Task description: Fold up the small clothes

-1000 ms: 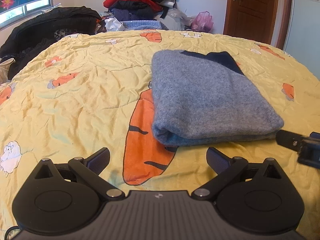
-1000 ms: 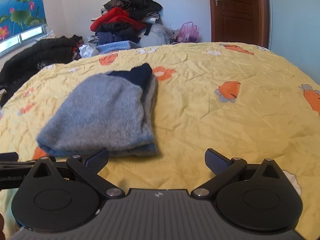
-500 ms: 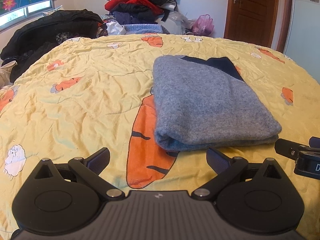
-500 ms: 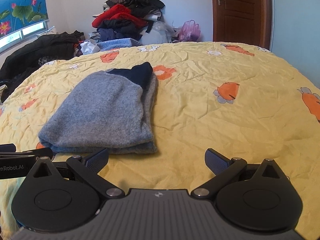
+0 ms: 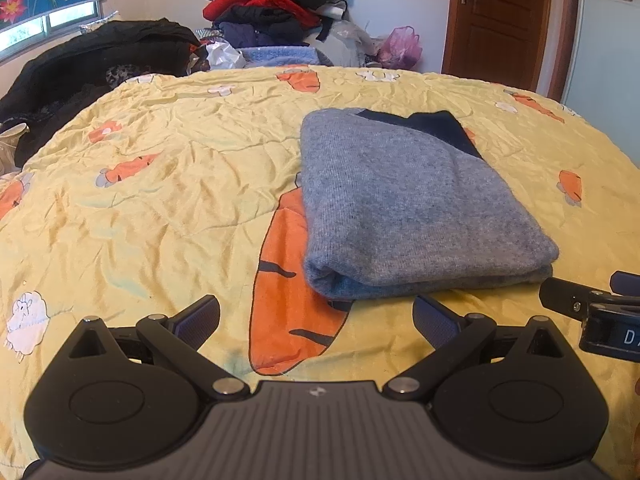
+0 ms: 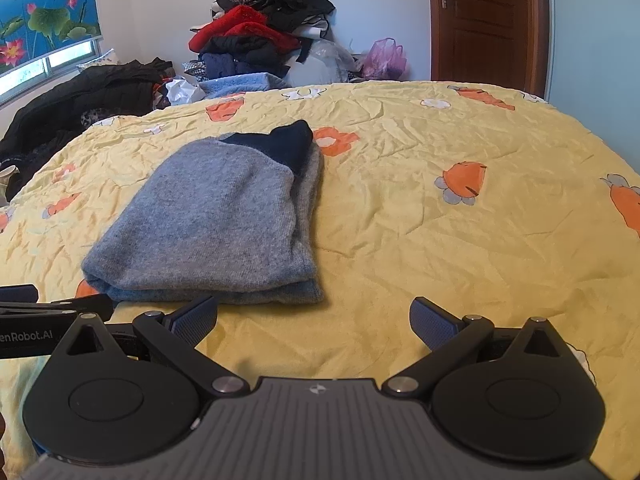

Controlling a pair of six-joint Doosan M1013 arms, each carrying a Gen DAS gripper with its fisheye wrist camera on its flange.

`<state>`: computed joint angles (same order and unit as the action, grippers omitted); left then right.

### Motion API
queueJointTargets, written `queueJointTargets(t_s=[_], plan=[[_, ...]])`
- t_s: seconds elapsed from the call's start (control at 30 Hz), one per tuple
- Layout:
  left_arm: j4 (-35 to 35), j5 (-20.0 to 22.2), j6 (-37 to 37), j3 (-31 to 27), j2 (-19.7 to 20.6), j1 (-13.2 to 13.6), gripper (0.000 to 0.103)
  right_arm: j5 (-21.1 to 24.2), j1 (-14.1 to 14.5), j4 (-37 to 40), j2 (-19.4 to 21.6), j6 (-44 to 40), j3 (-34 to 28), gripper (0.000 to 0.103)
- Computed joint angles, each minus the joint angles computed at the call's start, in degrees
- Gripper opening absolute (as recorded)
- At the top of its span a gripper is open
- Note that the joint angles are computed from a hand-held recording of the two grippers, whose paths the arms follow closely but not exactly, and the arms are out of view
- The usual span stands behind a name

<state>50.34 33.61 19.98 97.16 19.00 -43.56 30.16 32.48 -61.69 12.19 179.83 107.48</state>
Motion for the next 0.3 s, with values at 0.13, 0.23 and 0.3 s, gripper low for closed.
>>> queueJointTargets(t_s=[0.13,0.23,0.3], plan=[[5.31,-0.66,-6.08,1.5,-1.48,-0.61,0.103,-0.81,0.21,-0.4,-0.41,0.17,0.18,0.103],[5.48,-1.79,-7.25,2.07,-2.5,-0.27,0.103,-1.9,0.07,-0.11,-0.75,0.34,0.37,0.103],[0.71,-3.43,-1.86,1.81,-2.68,0.57,0.103,-4.26,-0.48,0.98,-1.11,0.48,0.77,0.103]])
